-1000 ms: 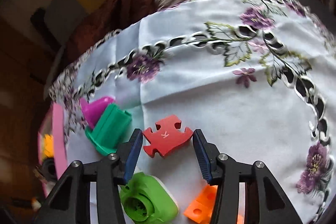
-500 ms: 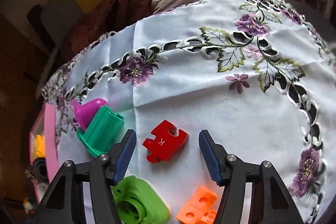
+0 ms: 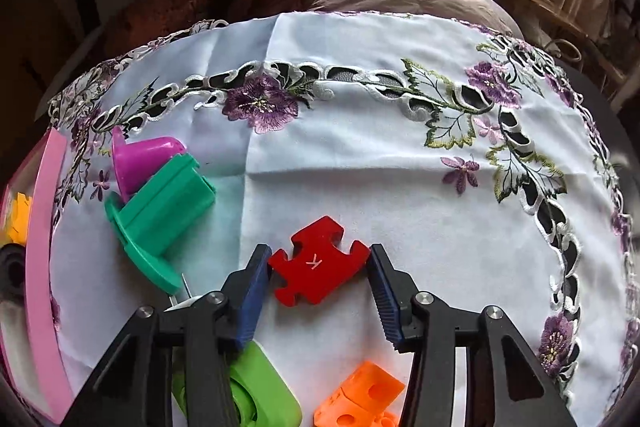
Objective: Organize rigid objects
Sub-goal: 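Carry the red tube into the tray and open the left tool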
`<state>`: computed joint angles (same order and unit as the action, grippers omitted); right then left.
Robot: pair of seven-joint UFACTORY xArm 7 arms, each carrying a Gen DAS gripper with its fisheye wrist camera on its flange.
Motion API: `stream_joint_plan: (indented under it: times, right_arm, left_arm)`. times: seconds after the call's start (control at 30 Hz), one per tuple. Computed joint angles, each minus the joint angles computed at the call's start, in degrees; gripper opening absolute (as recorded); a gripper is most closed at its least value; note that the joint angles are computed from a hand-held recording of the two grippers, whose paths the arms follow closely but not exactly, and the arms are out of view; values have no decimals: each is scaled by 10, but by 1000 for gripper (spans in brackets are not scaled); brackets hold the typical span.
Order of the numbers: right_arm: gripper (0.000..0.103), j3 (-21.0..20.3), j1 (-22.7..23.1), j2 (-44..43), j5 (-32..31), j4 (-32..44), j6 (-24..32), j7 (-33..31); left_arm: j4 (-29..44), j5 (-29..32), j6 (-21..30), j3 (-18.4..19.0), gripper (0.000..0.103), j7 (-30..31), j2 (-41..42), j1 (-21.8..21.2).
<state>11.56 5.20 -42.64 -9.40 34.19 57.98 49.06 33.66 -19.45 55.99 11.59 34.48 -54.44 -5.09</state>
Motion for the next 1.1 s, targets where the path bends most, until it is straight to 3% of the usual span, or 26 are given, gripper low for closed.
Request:
stream_joint_plan:
  times: [0.47, 1.1]
  right_arm:
    - [50, 17, 5, -1, -22, 5, 16, 2]
    - [49, 16, 9, 2, -33, 8, 21, -1]
  left_arm:
    - [-6, 17, -12, 0, 76, 2, 2, 17]
    - [8, -5, 18, 20, 76, 3, 67, 37]
